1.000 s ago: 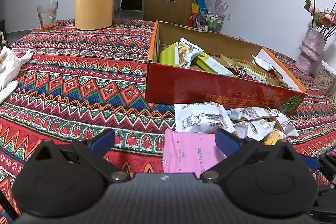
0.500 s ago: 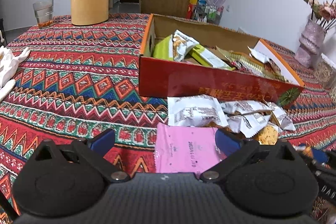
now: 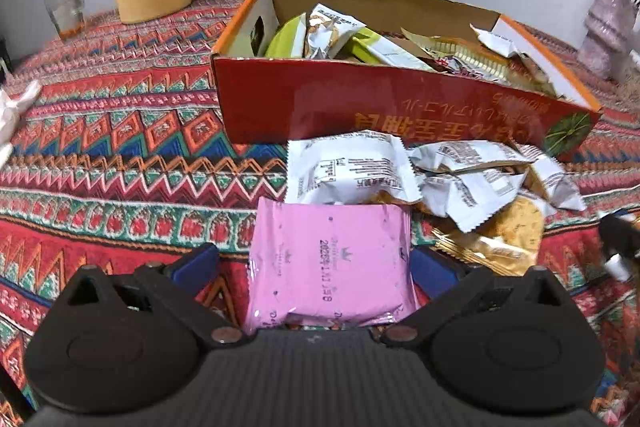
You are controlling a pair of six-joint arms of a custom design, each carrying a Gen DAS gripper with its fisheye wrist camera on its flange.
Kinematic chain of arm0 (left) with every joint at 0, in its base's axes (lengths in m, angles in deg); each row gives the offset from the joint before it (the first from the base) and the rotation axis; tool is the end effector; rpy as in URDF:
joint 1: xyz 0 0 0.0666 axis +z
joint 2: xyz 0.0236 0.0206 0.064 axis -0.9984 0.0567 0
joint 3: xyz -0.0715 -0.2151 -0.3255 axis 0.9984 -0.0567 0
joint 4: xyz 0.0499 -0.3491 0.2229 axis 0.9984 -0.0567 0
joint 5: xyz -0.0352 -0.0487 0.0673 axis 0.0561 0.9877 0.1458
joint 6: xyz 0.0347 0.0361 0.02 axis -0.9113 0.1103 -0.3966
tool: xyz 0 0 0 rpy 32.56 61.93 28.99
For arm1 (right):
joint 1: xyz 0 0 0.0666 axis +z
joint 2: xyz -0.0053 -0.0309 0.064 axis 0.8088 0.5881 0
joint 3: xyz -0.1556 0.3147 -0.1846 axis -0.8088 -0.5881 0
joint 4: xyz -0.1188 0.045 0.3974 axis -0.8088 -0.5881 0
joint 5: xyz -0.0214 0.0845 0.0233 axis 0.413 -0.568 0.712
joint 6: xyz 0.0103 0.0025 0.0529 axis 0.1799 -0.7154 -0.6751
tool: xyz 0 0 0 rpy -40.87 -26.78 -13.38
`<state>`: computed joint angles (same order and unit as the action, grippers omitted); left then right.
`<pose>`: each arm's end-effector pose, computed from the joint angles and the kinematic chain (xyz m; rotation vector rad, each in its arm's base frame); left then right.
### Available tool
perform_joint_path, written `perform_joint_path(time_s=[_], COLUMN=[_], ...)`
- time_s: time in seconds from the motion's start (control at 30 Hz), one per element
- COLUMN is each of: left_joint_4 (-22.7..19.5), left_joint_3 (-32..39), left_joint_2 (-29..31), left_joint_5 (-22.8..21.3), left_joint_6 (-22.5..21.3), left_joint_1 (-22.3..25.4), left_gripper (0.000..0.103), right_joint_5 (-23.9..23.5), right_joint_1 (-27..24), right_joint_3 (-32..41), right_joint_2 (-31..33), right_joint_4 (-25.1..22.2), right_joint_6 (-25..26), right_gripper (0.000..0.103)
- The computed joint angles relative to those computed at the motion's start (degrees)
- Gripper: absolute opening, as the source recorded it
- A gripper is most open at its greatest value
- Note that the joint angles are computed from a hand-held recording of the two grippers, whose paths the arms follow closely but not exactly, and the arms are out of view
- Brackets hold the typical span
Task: Organize snacks
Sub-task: 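Grasp an orange-gold cookie pack with the right tool while the left tool grasps the pink bag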
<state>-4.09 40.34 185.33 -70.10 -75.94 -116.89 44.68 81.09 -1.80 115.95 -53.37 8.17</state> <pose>0.6497 -0.3751 0.3653 0.4622 2.4204 -0.2055 0.4475 0.2094 0.3699 0.3087 2.0858 0.0319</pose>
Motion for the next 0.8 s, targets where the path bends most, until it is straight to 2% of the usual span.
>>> perform_joint_path(time_s=[0.17,0.43,0.67,0.73,0.8], left_joint_4=[1.62,0.92,0.57,1.00,2.46], left_joint_3=[-1.23,-0.04,0.06,-0.63,-2.19], left_joint_2=[-0.32,0.34,0.33,-0.14,-1.19], left_joint_5=[-1.78,-3.64,-2.52,-2.46,-1.72], left_joint_6=[-0.65,0.16,-0.28,-0.30,-0.74], left_joint_1=[-0.40,-1.03,-0.76,-0.72,-0.69], left_gripper=[0.103,0.103,0.103,0.099,0.081], right_joint_5=[-0.82,-1.29,-1.35,-1.32,-1.28], right_joint_1=[-0.29,-0.35,-0.27,-0.19,-0.10], right_joint_3=[-0.48,-1.03,-1.19,-1.20,-1.20], right_joint_2=[0.02,-0.15,-0.31,-0.34,-0.39], right_joint_4=[0.88,1.86,2.10,2.16,2.18], right_joint_6=[-0.16,-0.51,-0.41,-0.31,-0.23], right_gripper=[0.025,0.025,0.025,0.025,0.025])
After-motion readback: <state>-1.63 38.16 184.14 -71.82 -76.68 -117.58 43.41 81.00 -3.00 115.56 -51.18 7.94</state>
